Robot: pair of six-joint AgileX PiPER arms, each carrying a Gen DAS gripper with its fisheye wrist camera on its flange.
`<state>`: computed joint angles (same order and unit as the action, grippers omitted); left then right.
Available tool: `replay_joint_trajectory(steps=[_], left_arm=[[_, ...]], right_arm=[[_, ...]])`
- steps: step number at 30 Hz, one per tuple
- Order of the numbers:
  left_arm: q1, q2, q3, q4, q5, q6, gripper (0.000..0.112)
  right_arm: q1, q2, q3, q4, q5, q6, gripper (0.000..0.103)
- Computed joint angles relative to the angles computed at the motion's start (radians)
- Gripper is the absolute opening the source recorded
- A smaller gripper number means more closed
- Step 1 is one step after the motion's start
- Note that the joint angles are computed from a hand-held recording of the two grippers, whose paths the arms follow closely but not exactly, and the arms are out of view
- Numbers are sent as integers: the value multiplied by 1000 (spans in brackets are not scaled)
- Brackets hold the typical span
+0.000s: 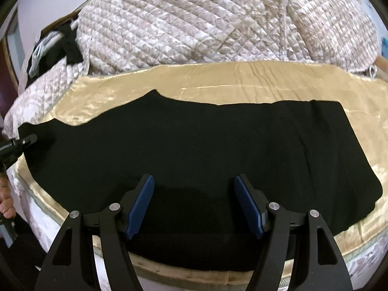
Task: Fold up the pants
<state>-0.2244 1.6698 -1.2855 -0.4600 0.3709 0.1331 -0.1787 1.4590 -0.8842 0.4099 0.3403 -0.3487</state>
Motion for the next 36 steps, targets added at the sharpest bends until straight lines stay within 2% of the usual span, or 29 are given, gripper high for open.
replay_joint_trajectory(steps=[4, 8, 10, 12, 14, 16, 18, 20, 23, 25, 29, 32, 36], left_arm=[[-144, 50, -121, -15, 48, 55, 7], [-269, 128, -198, -91, 107, 163, 7], [-309, 179, -226, -129, 150, 224, 7], [-326, 244, -260, -160, 235, 268, 8], [-331, 261, -251, -150, 253, 262, 8], [-304, 237, -211, -252, 272, 346, 14], [-279, 212, -195, -330, 306, 420, 28], [-257, 155, -146, -385, 292, 490, 36], [-210, 118, -129, -396, 288, 487, 38], [-186, 115, -137, -354, 255, 444, 38], [-151, 157, -180, -122, 192, 232, 38], [-122, 180, -175, -116, 173, 197, 38], [-101, 199, -155, -154, 168, 222, 38]], right_arm=[[-59, -17, -5, 102, 18, -63, 69], [-138, -34, -10, 215, 44, -152, 69], [-175, -36, -13, 247, 59, -174, 69], [-208, -31, -20, 270, 77, -189, 69], [-235, -20, -29, 289, 98, -199, 69], [-250, -13, -34, 307, 112, -211, 69], [-255, -13, -33, 321, 115, -220, 69], [-255, -12, -34, 341, 119, -238, 69], [-254, -10, -34, 390, 130, -280, 69], [-256, -9, -32, 450, 153, -342, 69], [-264, 27, -47, 562, 267, -462, 69], [-247, 76, -76, 590, 341, -488, 69], [-187, 153, -159, 553, 366, -448, 69]])
